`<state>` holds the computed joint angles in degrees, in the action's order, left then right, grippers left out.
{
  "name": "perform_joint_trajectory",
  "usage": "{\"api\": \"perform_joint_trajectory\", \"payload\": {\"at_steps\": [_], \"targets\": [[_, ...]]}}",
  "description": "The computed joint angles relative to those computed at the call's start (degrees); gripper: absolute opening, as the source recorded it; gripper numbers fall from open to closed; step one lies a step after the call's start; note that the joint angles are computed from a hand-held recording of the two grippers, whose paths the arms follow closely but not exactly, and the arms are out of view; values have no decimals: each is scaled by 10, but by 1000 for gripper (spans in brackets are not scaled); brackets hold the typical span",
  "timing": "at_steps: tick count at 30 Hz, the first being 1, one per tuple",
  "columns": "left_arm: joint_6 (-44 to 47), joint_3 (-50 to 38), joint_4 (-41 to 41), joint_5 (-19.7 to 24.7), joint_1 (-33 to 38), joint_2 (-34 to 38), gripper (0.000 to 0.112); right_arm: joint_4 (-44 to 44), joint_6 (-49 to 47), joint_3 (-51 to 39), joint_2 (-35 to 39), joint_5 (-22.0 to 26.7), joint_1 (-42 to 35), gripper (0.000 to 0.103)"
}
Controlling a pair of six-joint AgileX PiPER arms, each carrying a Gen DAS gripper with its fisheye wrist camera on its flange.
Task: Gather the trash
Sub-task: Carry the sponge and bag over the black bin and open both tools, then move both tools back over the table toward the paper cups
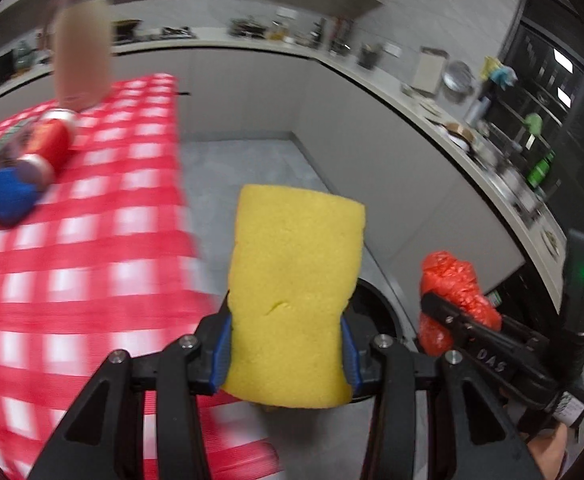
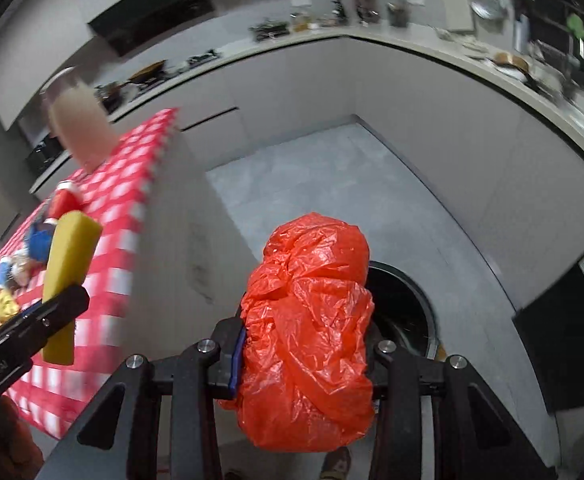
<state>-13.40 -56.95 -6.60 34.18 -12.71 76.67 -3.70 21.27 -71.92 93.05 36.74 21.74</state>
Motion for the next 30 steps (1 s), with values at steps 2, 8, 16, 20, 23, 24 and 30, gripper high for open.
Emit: {"api": "perform_joint_trajectory", "payload": {"at_steps": [2, 8, 16, 20, 23, 24, 30], "targets": [[-8, -12, -4, -9, -30, 32, 46, 26, -37, 17, -1, -4, -34, 42], [-60, -37, 16, -23, -85, 116, 46, 95, -137, 40, 24, -18, -102, 42], [-62, -78, -3, -20, -96, 217, 55, 182, -262, 13, 104, -11, -145, 47], [-78, -103, -9, -2, -93, 252, 69, 174, -256, 0, 132, -20, -156, 72], [-100, -112, 1, 9, -91, 250, 70, 175, -257, -2, 131, -28, -167, 72], [-111, -125, 8, 15, -95, 254, 70, 175, -257, -3, 130, -30, -168, 72], [-165, -130, 72, 31, -111, 207, 70, 199, -282, -8, 110, -22, -178, 72]]}}
